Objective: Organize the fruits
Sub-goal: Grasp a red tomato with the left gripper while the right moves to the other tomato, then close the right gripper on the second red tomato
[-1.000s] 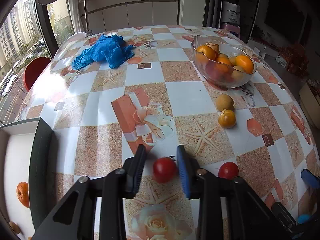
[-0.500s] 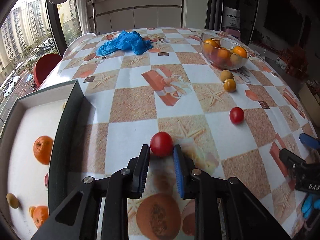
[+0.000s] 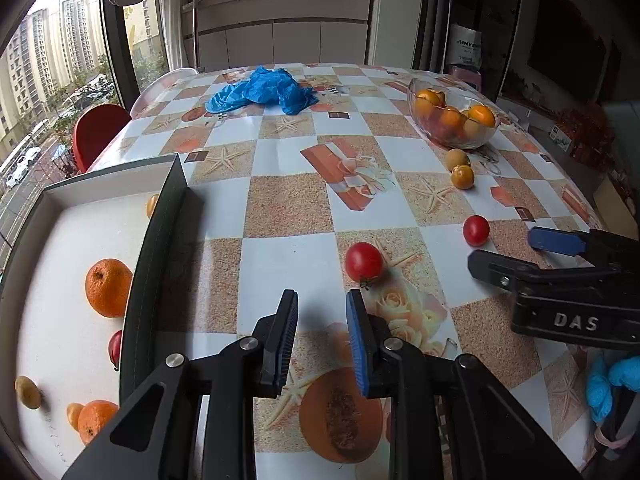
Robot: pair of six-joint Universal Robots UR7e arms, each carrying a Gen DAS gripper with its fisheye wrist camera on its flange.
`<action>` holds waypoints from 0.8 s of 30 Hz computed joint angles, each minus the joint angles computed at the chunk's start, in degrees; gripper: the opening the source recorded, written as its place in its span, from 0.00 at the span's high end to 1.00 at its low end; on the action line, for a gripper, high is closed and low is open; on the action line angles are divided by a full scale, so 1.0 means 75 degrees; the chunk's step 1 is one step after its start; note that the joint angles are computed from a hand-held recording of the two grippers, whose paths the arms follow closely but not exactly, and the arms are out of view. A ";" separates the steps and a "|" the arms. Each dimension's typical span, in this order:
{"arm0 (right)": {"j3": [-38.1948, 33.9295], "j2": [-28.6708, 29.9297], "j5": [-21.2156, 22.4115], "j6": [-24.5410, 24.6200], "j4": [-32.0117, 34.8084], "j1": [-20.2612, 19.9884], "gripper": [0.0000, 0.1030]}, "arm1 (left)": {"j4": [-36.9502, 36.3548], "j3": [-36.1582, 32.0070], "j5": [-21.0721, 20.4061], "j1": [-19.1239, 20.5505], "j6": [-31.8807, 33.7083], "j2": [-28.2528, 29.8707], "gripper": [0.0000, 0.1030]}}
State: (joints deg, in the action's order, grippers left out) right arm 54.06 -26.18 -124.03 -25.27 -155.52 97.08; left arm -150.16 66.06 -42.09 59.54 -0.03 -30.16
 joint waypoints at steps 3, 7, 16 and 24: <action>-0.0521 0.0410 -0.0214 -0.0390 -0.0113 0.0090 0.33 | 0.0091 -0.0082 -0.0011 0.0031 -0.0033 -0.0014 0.74; -0.0594 0.0485 -0.0035 -0.0786 -0.0166 0.0144 0.78 | 0.0313 -0.0329 -0.0105 0.0056 -0.0045 0.0079 0.74; 0.1107 -0.0640 0.0469 -0.0231 -0.0745 -0.0122 0.78 | -0.0819 -0.0752 -0.0479 -0.0064 0.0698 0.0514 0.11; 0.2167 -0.1222 0.0371 -0.0087 -0.1498 -0.0240 0.78 | 0.1193 -0.2309 -0.0113 0.0061 -0.0045 0.1359 0.33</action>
